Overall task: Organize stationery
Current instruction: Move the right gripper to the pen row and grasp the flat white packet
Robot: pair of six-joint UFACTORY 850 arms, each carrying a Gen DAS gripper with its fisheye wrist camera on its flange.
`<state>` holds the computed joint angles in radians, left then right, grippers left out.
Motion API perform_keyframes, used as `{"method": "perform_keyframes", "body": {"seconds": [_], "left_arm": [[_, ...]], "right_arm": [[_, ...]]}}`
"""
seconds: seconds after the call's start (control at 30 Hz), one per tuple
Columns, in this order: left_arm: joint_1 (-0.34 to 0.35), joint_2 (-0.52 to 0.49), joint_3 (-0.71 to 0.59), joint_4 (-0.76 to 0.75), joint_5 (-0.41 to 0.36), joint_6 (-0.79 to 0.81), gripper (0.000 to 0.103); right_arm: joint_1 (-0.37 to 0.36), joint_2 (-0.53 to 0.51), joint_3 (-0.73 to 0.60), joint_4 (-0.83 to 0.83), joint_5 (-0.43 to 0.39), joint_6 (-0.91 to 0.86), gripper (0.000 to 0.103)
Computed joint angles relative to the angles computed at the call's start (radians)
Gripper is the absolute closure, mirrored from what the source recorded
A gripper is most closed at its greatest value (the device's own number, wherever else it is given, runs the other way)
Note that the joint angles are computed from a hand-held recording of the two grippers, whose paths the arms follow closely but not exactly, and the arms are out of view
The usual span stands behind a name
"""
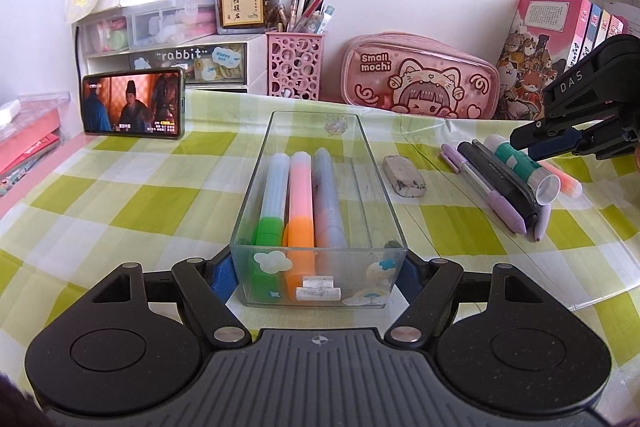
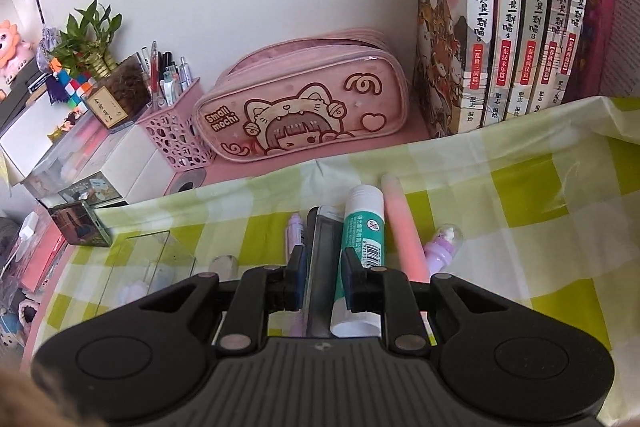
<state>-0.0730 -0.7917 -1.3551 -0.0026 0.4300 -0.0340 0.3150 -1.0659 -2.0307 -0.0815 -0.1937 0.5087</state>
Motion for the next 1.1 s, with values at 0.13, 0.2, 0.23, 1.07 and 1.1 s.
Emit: {"method": "perform_keyframes", "body": {"seconds": [0.13, 0.2, 0.23, 1.07, 1.1], "left_arm": [[0.0, 0.0, 0.0, -0.001, 0.002, 0.002, 0.029], [0.001, 0.0, 0.001, 0.003, 0.003, -0.002, 0.029], [0.0, 0.0, 0.001, 0.002, 0.003, -0.002, 0.029], [-0.008, 0.004, 0.009, -0.061, 0.014, 0.062, 0.03], [-0.009, 0.004, 0.01, -0.068, 0.015, 0.07, 0.03]], "right_arm": [[0.024, -0.024, -0.053, -0.037, -0.05, -0.054, 0.086], [0.042, -0.061, -0.121, -0.154, -0.12, -0.007, 0.086], [0.051, -0.085, -0.161, -0.217, -0.161, 0.02, 0.086], [0.045, 0.021, 0.02, -0.585, -0.055, 0.509, 0.093], [0.044, 0.033, 0.038, -0.613, -0.037, 0.549, 0.093]]}}
